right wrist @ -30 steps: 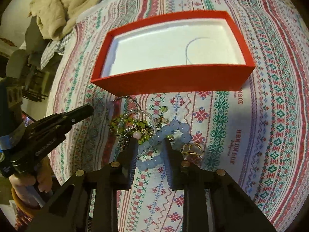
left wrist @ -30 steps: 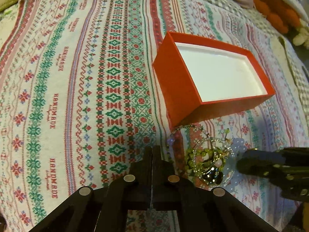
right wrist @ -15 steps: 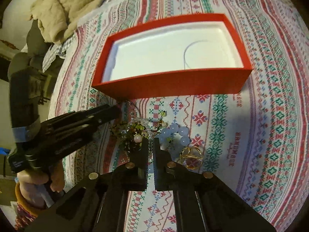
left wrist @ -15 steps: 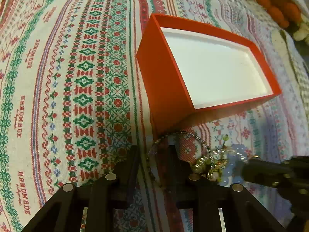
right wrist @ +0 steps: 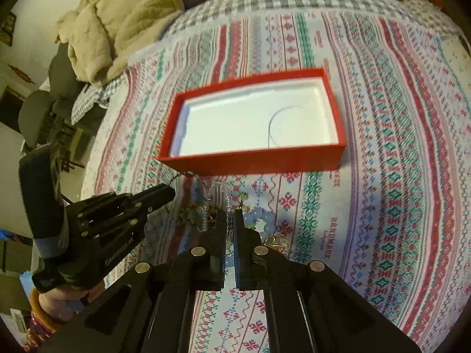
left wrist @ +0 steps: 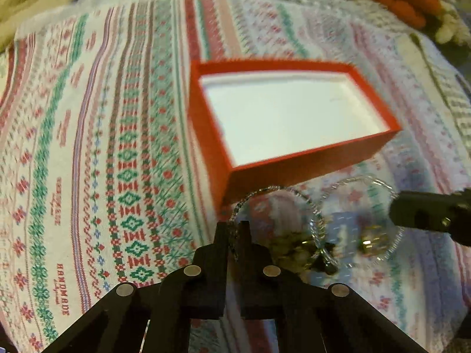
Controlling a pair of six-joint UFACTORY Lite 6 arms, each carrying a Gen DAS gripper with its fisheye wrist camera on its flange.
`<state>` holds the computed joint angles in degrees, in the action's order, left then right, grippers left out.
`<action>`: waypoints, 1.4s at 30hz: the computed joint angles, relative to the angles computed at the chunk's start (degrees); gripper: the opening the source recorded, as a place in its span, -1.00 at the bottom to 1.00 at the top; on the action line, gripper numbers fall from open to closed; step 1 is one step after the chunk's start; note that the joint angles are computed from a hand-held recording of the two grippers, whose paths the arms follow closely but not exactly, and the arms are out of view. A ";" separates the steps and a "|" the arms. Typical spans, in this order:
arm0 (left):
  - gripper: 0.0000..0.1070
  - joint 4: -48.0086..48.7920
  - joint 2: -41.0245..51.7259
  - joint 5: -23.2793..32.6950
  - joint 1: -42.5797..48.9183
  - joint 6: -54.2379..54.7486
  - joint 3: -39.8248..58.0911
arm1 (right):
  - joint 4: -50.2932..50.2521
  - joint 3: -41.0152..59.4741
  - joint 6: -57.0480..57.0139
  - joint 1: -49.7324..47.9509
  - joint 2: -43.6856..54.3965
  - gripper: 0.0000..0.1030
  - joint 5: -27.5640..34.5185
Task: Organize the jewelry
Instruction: 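Carry both bracelets up and lower them into the red box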
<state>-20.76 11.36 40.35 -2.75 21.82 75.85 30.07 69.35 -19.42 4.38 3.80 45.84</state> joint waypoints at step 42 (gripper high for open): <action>-0.98 1.51 13.23 -6.32 -1.91 -7.90 16.90 | -1.14 19.06 1.21 -2.50 15.22 -0.92 -4.82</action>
